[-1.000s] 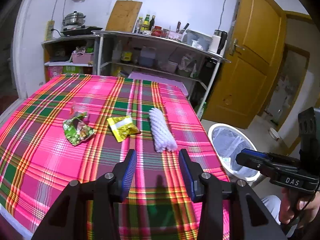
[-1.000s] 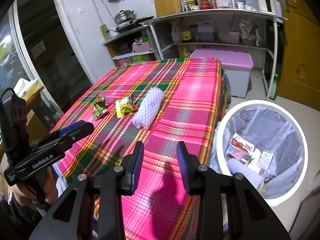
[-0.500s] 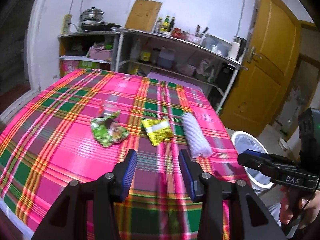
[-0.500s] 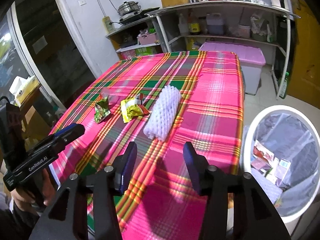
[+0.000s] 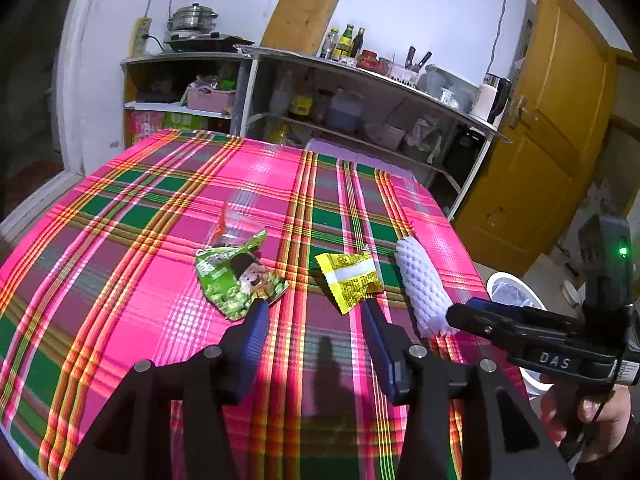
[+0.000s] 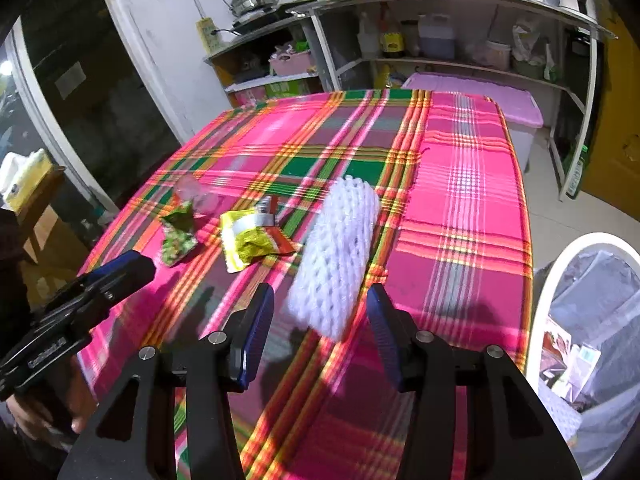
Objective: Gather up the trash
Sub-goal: 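Grasp the white foam net with the right tool while the left tool grasps a yellow wrapper, then carry the foam net and yellow wrapper over the bin and open both tools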
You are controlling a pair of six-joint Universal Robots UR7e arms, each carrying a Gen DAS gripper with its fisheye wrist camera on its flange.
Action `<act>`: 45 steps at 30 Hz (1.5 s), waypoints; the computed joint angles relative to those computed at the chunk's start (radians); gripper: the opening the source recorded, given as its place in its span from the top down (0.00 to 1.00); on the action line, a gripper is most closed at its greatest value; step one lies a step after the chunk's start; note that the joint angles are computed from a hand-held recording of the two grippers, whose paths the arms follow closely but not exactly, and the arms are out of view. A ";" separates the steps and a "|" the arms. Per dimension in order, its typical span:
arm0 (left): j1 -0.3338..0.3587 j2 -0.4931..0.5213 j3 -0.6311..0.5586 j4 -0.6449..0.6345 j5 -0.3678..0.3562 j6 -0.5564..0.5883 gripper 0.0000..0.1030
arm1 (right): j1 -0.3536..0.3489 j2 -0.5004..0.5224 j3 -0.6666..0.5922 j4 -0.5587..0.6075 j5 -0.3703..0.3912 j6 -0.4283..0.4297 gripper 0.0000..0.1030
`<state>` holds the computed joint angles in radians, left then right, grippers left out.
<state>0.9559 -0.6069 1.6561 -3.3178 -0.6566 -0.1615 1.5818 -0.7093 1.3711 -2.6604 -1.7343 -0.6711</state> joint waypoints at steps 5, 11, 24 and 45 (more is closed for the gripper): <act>0.018 0.018 -0.050 0.055 -0.031 0.003 0.52 | -0.006 0.028 -0.035 0.027 -0.019 0.022 0.52; 0.036 0.046 -0.118 0.109 -0.068 0.015 0.45 | -0.014 0.012 -0.025 0.028 0.006 0.008 0.74; 0.081 0.119 -0.289 0.280 -0.124 -0.065 0.42 | -0.032 -0.025 -0.005 0.029 0.044 0.014 0.76; 0.060 0.166 -0.334 0.330 -0.049 -0.074 0.57 | -0.052 -0.101 0.075 -0.025 0.061 0.007 0.76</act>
